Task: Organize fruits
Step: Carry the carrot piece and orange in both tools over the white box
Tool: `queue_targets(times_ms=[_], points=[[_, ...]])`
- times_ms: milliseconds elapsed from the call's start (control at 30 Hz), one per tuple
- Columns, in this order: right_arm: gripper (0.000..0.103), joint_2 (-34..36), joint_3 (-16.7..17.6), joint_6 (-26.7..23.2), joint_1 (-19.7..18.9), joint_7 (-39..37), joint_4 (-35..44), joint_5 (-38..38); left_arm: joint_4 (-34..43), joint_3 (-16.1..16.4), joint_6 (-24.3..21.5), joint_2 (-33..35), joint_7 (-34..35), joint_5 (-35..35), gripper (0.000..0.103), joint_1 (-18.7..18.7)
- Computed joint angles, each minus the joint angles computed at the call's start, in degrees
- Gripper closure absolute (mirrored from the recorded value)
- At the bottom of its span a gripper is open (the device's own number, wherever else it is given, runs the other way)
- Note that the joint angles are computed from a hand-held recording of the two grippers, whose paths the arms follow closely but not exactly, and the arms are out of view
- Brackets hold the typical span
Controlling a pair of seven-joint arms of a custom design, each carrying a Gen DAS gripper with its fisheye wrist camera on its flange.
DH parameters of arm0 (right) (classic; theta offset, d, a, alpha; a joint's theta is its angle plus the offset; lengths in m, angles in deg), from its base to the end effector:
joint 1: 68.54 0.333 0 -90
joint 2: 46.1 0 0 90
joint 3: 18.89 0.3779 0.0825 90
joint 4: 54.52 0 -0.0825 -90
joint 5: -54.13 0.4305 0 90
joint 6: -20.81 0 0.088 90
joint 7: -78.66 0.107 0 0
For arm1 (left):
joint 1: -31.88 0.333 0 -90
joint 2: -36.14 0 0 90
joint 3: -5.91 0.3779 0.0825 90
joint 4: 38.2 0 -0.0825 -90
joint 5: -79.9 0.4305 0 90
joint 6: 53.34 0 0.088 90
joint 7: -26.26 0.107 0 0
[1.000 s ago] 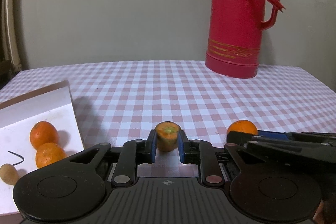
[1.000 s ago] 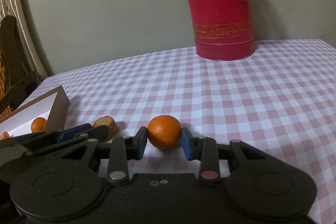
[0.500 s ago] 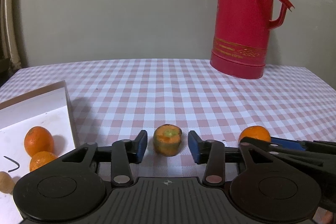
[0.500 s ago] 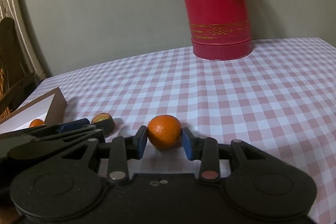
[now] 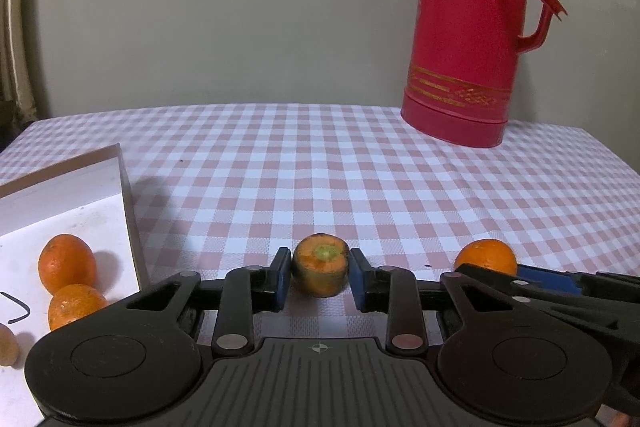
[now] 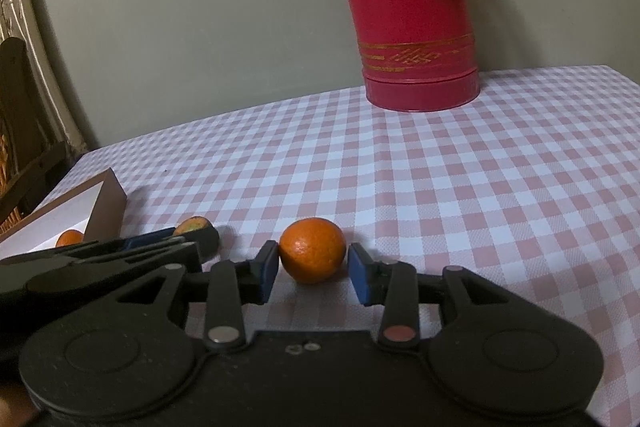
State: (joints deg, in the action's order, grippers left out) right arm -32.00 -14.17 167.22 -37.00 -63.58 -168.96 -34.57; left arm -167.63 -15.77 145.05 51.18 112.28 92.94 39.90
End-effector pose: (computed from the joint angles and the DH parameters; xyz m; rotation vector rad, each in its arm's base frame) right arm 0.5321 0.4043 0.3909 -1.2903 1.8405 -0.7741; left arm 0.6092 -0.1617 0.3940 -1.3678 1.9778 -1.0497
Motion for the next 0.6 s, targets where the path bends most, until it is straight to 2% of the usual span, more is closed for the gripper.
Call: queue_targets(times_ms=[167, 600], points=[[0.075, 0.5, -0.2, 0.7, -0.2, -0.2, 0.5, -0.1, -0.7, 1.1, 1.3, -0.4, 0.3, -0.9, 0.073, -1.0], [0.077, -0.8, 0.4, -1.9, 0.7, -0.1, -0.9, -2.1, -4.6, 3.1, 4.1, -3.6, -2.7, 4.9, 0.073, -1.4]])
